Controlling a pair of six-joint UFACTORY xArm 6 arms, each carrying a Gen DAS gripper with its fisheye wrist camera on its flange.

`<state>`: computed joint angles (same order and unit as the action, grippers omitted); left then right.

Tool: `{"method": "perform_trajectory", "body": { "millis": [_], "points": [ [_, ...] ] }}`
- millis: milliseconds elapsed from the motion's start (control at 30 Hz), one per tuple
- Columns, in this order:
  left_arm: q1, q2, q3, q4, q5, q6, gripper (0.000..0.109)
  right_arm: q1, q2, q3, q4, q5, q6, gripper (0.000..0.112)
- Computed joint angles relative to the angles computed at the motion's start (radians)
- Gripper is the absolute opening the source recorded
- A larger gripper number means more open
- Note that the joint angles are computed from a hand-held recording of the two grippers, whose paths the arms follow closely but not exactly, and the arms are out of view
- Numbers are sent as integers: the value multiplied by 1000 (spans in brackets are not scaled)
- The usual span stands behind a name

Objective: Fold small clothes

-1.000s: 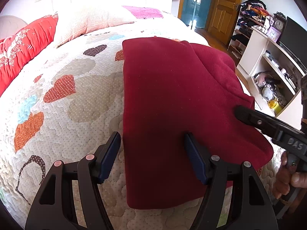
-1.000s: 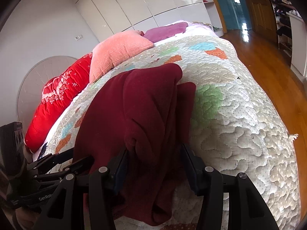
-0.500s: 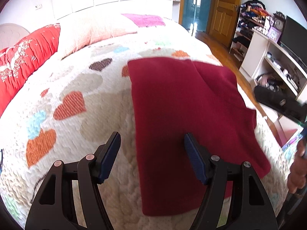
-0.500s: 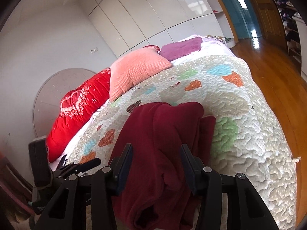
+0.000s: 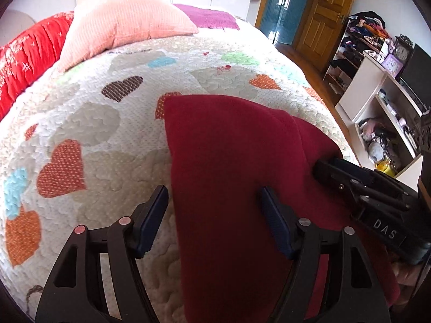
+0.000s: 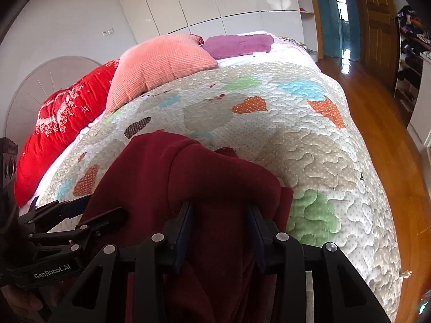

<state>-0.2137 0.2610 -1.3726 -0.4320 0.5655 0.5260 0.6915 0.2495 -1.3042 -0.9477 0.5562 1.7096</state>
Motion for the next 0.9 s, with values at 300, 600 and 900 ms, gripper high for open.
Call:
{"method": "perform_trajectory", "body": {
  "millis": [300,600,900],
  "points": [
    [-8,-24,59,-32,-76,26,81,64,-74,38,11,71,-24,39],
    [62,-70,57,-204,119,95,80,55,-151,210,-175,-77,405,65],
    [150,-50,30,-385,350,150,84,-29,-121,221,-586,-301,868,80]
  ]
}}
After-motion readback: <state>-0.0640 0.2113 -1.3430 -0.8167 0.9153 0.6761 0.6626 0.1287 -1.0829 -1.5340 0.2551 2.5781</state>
